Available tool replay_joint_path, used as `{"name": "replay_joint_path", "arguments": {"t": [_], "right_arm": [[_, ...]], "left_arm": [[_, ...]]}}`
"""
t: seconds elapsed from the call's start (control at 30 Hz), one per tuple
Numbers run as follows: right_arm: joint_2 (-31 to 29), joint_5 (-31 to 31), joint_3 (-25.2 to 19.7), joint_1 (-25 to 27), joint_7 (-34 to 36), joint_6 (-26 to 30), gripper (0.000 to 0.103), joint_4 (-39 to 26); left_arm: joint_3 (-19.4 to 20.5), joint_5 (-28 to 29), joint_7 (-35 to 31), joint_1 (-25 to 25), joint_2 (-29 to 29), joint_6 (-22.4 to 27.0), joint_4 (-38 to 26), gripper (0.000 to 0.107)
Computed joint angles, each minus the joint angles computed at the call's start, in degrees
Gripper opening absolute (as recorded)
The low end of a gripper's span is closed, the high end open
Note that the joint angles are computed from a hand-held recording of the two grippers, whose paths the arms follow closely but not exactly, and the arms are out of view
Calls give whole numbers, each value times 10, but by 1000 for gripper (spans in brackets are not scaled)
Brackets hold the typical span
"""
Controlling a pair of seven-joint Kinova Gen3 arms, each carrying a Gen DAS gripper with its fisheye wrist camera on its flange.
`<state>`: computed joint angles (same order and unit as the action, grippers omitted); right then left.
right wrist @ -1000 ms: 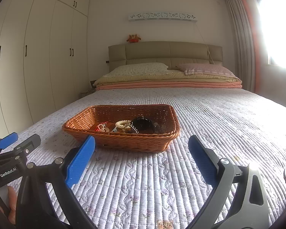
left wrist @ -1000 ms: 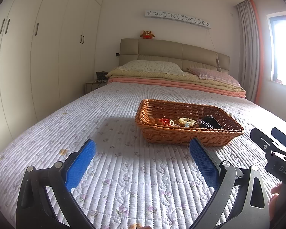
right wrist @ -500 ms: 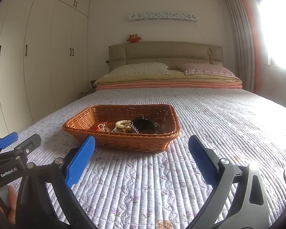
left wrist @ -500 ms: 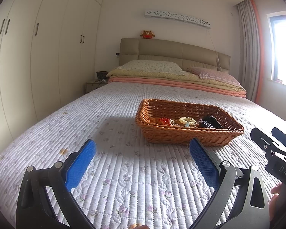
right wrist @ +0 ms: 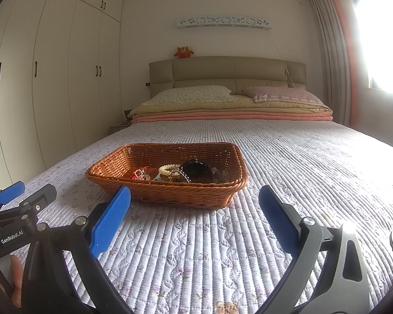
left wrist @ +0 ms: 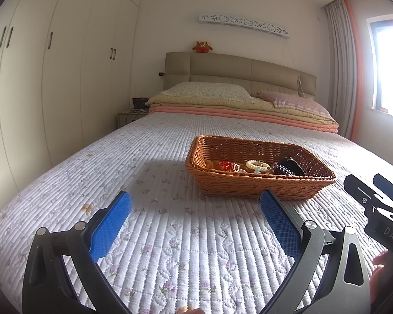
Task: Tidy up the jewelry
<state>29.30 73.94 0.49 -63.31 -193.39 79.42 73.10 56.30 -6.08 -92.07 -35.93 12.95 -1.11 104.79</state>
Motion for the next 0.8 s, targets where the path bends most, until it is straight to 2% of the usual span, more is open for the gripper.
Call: {"name": "replay_joint_path", "arguments": {"t": [0.4,0.57,0.67,0.8], "right_arm": [[0,0,0,0,0,-1,94,0],[0,0,0,0,1,0,94,0],[0,0,0,1,0,0,94,-1],[0,-1,0,1,-3,-1,94,2]], "left_arm": [[-9,-4,3,8,-3,-8,4,96],[-31,-23,23,27,-6,-8,2,96],[-8,-30,29,5,0,-6,1,96],[-5,-20,17,6,6,9,-9,96]]}}
